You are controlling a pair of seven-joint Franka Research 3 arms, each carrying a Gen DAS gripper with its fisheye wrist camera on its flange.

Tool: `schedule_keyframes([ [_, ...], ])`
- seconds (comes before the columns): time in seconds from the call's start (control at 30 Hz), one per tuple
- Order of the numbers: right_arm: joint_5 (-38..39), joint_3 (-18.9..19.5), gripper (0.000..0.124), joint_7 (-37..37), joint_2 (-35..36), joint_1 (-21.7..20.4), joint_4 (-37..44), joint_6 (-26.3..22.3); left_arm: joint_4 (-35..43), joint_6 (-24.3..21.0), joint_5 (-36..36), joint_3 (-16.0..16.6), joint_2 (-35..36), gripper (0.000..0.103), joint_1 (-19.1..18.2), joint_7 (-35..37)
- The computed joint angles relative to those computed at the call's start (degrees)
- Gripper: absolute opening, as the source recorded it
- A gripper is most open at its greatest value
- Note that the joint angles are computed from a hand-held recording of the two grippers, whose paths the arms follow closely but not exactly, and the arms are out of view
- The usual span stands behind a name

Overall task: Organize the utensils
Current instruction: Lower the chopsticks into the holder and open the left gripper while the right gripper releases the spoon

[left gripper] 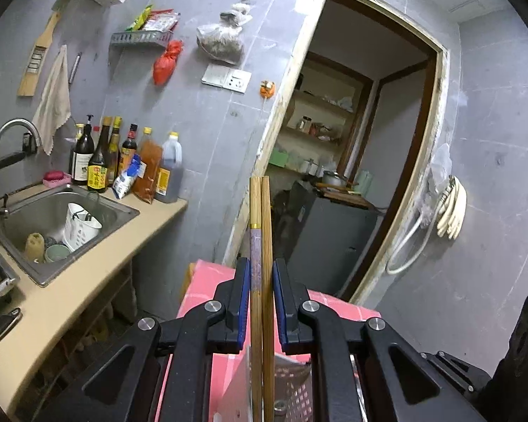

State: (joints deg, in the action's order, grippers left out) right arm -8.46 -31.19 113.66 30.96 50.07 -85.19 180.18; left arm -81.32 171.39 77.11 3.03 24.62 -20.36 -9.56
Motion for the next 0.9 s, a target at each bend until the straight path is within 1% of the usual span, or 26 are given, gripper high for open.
schedule_keyframes([
  [0.1, 0.5, 2.9, 0.003, -1.2, -0.1, -2.1, 0.3, -0.7, -0.8, 0.3, -3.0, -1.2, 0.1, 0.013, 0.7, 4.0],
  [0.17, 0.9, 5.9, 0.003, -2.5, -0.5, -4.5, 0.3, -1.1, -1.5, 0.6, -7.2, -2.4, 0.1, 0.013, 1.7, 8.3],
  [0.23, 1.9, 9.9, 0.003, -4.1, -1.1, -7.5, 0.1, -1.3, -2.5, 1.1, -10.2, -2.3, -0.1, 0.013, 1.6, 10.0],
  [0.3, 2.7, 12.4, 0.004, -5.1, -1.6, -9.4, -0.5, -1.5, -3.7, 1.6, -14.4, -3.0, -0.4, 0.013, 2.2, 12.9],
  [0.37, 3.8, 15.3, 0.005, -6.5, -2.3, -11.6, -1.4, -1.5, -4.8, 1.8, -16.5, -2.2, -0.9, 0.015, 1.7, 13.9],
  [0.4, 4.2, 16.0, 0.005, -6.9, -2.5, -12.1, -1.7, -1.4, -5.5, 2.3, -17.2, -1.9, -1.2, 0.017, 1.5, 14.1],
  [0.43, 4.8, 17.0, 0.005, -7.5, -3.0, -12.9, -2.5, -0.7, -6.0, 2.7, -17.8, -1.5, -1.6, 0.025, 1.2, 14.2],
  [0.47, 5.2, 17.2, 0.006, -7.7, -3.3, -13.0, -3.0, -0.2, -6.4, 3.3, -18.1, -1.1, -1.8, 0.037, 1.0, 14.1],
  [0.5, 5.9, 17.8, 0.006, -8.2, -3.7, -13.5, -3.6, 0.2, -6.9, 3.9, -17.4, 0.1, -2.2, 0.041, 0.2, 12.7],
  [0.53, 6.5, 18.2, 0.006, -8.6, -4.1, -13.8, -4.1, 0.5, -7.1, 4.3, -16.0, 1.6, -2.5, 0.042, -1.0, 10.5],
  [0.57, 7.0, 17.8, 0.006, -8.7, -4.3, -13.6, -4.2, 0.7, -7.1, 4.4, -15.3, 2.0, -2.6, 0.042, -1.3, 9.6],
  [0.63, 8.1, 16.4, 0.007, -8.2, -5.3, -12.9, -5.5, 1.5, -6.9, 3.6, -15.4, 1.5, -2.9, 0.043, -1.2, 10.0],
  [0.7, 8.8, 13.8, 0.014, -7.4, -6.3, -11.3, -7.0, 2.4, -6.2, 3.3, -14.5, 1.5, -2.9, 0.053, -1.7, 9.1],
  [0.73, 9.0, 10.3, 0.025, -6.0, -7.0, -8.9, -8.5, 3.2, -5.7, 3.2, -13.4, 1.9, -2.9, 0.059, -2.2, 8.1],
  [0.77, 9.4, 8.4, 0.039, -5.5, -7.6, -7.7, -9.6, 4.0, -4.9, 2.8, -12.4, 1.9, -2.7, 0.062, -2.6, 7.6],
  [0.8, 10.1, 6.6, 0.044, -5.4, -8.2, -6.5, -10.5, 4.5, -4.1, 2.2, -12.6, 1.1, -2.4, 0.063, -2.4, 8.5],
  [0.83, 10.4, 2.7, 0.048, -4.5, -9.0, -3.9, -12.2, 5.3, -3.3, 1.6, -13.3, 0.2, -2.0, 0.069, -2.2, 9.9],
  [0.87, 11.1, 0.8, 0.049, -4.8, -9.4, -2.7, -12.9, 5.1, -2.1, 0.9, -14.2, -0.7, -1.4, 0.077, -2.1, 11.6],
  [0.9, 11.6, -0.9, 0.049, -5.1, -9.9, -1.8, -13.6, 4.7, -1.3, 0.6, -14.5, -1.0, -0.9, 0.080, -2.4, 12.2],
])
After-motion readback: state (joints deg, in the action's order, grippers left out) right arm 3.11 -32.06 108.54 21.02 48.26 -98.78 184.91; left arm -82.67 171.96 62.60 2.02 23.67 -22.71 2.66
